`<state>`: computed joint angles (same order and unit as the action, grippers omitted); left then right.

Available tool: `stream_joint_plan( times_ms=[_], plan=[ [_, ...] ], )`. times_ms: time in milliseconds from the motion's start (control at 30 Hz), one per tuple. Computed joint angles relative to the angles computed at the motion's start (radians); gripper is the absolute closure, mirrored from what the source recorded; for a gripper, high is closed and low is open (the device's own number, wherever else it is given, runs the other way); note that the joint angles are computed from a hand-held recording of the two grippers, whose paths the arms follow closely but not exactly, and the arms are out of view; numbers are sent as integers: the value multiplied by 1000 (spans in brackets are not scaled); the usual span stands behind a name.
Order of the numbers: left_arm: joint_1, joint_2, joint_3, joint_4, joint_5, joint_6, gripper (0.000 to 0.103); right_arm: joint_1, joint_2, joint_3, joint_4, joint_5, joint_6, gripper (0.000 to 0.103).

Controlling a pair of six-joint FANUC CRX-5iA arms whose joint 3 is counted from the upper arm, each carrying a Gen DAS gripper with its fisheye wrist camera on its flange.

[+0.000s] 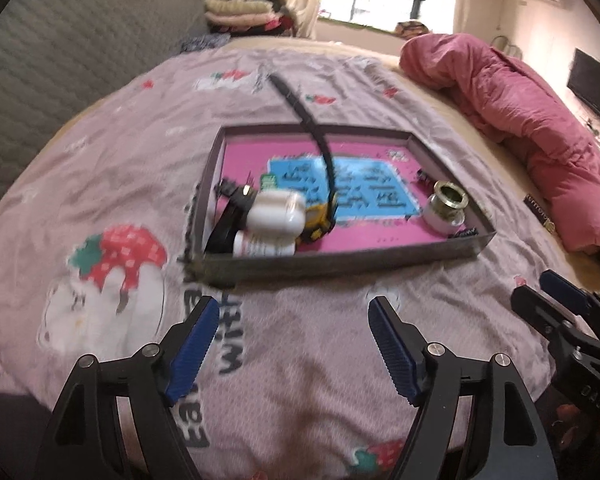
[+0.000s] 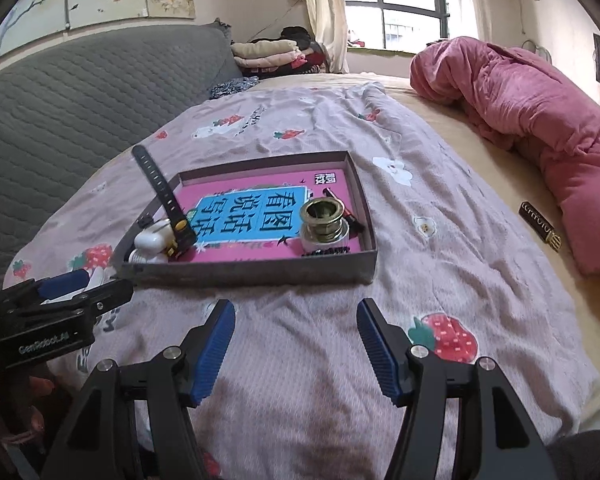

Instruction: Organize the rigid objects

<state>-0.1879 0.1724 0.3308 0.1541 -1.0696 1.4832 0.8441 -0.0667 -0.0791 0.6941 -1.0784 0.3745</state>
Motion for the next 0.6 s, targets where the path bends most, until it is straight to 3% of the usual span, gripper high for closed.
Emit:
stream_joint_plan(
  times_ms=[267, 367, 600],
  plan=[
    [4, -25, -14, -20, -61, 58, 25, 55, 0, 11, 10, -45, 4, 40],
    [-17, -26, 5, -75, -84, 80, 25, 59, 4, 10, 19, -43, 12, 40],
    [-15, -23, -15, -52, -54, 63, 25, 27, 29, 14, -16, -31, 3, 40]
  ],
)
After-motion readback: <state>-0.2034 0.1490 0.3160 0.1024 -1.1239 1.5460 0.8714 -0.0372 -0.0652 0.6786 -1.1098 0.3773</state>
